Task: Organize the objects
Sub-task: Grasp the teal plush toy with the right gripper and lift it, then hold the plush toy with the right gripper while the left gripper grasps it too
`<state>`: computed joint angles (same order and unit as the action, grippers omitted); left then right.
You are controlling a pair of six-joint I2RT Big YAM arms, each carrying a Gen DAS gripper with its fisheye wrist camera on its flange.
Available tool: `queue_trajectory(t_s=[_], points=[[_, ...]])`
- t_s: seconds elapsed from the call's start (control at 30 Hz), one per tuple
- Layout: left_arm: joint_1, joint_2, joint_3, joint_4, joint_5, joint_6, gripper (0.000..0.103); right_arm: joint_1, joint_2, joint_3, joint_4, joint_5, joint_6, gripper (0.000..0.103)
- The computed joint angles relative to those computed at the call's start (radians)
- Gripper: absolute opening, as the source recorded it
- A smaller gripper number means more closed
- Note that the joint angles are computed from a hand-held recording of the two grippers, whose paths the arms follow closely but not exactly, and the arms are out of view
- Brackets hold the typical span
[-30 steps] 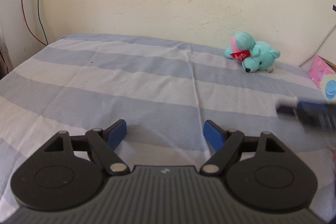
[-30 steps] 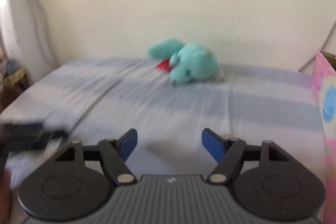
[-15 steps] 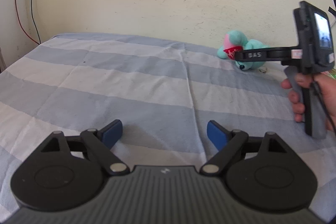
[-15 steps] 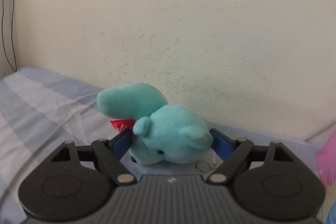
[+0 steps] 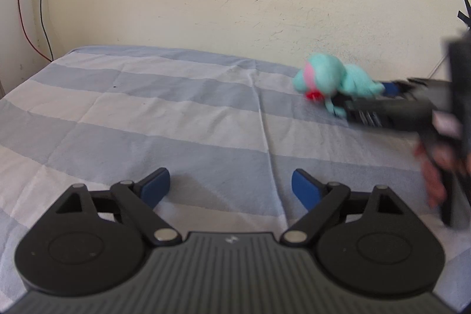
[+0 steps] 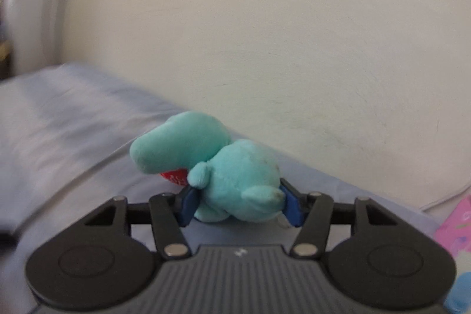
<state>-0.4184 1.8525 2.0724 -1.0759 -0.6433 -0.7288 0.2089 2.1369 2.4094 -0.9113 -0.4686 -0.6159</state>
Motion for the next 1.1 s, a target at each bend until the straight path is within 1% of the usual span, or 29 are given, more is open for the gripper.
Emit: queue_trajectory(t_s=[0.07,0.2,0.3,0.37,0.43,0.5,0.53,0.6,0.63,0.67,0.7,0.73,0.77,0.8,0.87,0.9,0.93,0.97,1.0,1.03,1.07,1.1], points=[[0.001,-0.002,-0.005,0.006,0.002,0.0,0.091,-0.019,-0.104,-0.165,0.05,-0.044,-0.081,0.056],[-0.001,-0.005,-0.009,0.009,0.001,0.0,0.091,-0.088,-0.271,-0.389,0.045,-0.148,-0.234,0.057],[-0.001,-0.005,-0.01,0.01,0.0,0.005,0.091,-0.155,-0.394,-0.555,0.068,-0.207,-0.357,0.058],[-0.002,-0.005,-0.012,0.01,-0.001,0.006,0.091,-0.206,-0.465,-0.649,0.089,-0.24,-0.404,0.058],[-0.005,-0.003,-0.007,0.002,-0.006,0.007,0.091,-0.263,-0.529,-0.737,0.137,-0.262,-0.416,0.059],[-0.011,0.006,0.008,-0.017,-0.014,0.01,0.091,-0.322,-0.572,-0.792,0.159,-0.27,-0.419,0.06],[-0.013,0.012,0.018,-0.028,-0.018,0.014,0.091,-0.348,-0.589,-0.821,0.192,-0.266,-0.411,0.062],[-0.019,0.032,0.052,-0.064,-0.025,0.025,0.091,-0.404,-0.642,-0.908,0.284,-0.26,-0.391,0.065],[-0.023,0.044,0.072,-0.086,-0.031,0.034,0.09,-0.429,-0.659,-0.935,0.309,-0.26,-0.383,0.069],[-0.03,0.059,0.097,-0.111,-0.044,0.046,0.09,-0.448,-0.67,-0.948,0.308,-0.261,-0.382,0.07],[-0.043,0.072,0.121,-0.134,-0.068,0.058,0.088,-0.463,-0.674,-0.952,0.288,-0.264,-0.387,0.072],[-0.057,0.081,0.141,-0.149,-0.077,0.062,0.088,-0.476,-0.675,-0.953,0.265,-0.27,-0.395,0.074],[-0.071,0.075,0.144,-0.139,-0.054,0.055,0.088,-0.487,-0.667,-0.949,0.267,-0.287,-0.378,0.076],[-0.087,0.054,0.125,-0.097,-0.007,0.043,0.088,-0.502,-0.663,-0.941,0.243,-0.307,-0.368,0.08],[-0.123,0.005,0.075,0.004,0.089,0.033,0.088,-0.529,-0.63,-0.882,0.138,-0.362,-0.343,0.085],[-0.145,-0.02,0.047,0.059,0.129,0.034,0.088,-0.541,-0.605,-0.839,0.07,-0.394,-0.335,0.088],[-0.167,-0.047,0.015,0.115,0.165,0.036,0.088,-0.551,-0.574,-0.785,-0.021,-0.418,-0.355,0.089],[-0.189,-0.072,-0.019,0.173,0.208,0.043,0.089,-0.564,-0.544,-0.735,-0.105,-0.447,-0.375,0.089],[-0.208,-0.092,-0.046,0.217,0.251,0.052,0.089,-0.588,-0.525,-0.7,-0.171,-0.478,-0.391,0.089],[-0.226,-0.102,-0.058,0.242,0.288,0.06,0.089,-0.603,-0.499,-0.661,-0.248,-0.504,-0.417,0.09],[-0.243,-0.103,-0.058,0.251,0.319,0.063,0.09,-0.617,-0.471,-0.619,-0.327,-0.527,-0.448,0.09],[-0.256,-0.101,-0.055,0.255,0.353,0.06,0.09,-0.626,-0.445,-0.58,-0.383,-0.551,-0.46,0.09]])
